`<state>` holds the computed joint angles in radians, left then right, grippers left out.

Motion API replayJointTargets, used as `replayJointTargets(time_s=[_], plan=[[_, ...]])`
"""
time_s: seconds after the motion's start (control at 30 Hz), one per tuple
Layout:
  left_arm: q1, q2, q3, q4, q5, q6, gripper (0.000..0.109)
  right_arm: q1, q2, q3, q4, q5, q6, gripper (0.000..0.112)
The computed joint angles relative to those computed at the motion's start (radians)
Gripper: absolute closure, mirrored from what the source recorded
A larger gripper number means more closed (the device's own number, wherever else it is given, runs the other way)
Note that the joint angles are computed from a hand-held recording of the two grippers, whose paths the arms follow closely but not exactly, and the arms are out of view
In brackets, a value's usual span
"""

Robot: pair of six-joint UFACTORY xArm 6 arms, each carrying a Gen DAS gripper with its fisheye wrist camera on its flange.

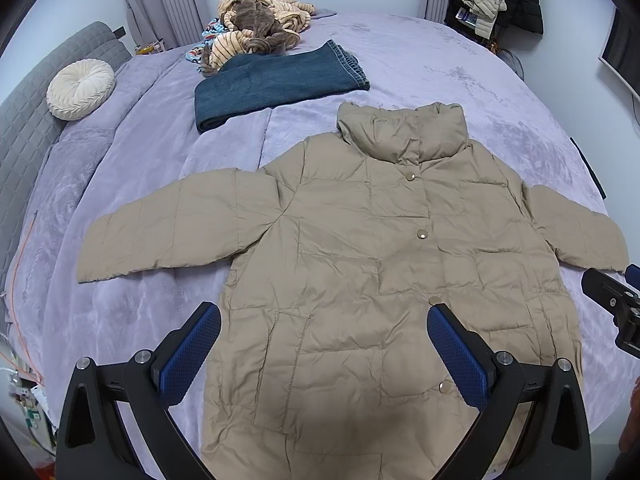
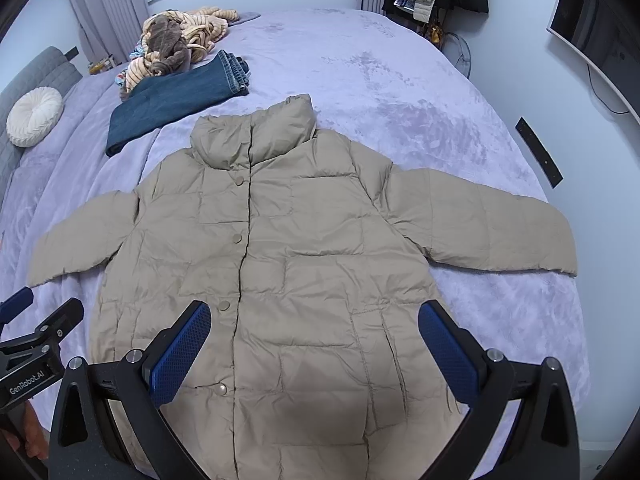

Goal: Fold large clothes

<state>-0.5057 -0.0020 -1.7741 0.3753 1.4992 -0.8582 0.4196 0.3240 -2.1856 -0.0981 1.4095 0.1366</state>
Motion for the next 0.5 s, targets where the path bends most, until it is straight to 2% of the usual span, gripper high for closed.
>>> replayJointTargets(time_s=[0.5], plan=[[0.000, -0.006, 0.005, 0.001, 0.001, -0.001, 0.006, 0.006, -0.002, 0.005, -0.008, -0.003, 0.006, 0.009]])
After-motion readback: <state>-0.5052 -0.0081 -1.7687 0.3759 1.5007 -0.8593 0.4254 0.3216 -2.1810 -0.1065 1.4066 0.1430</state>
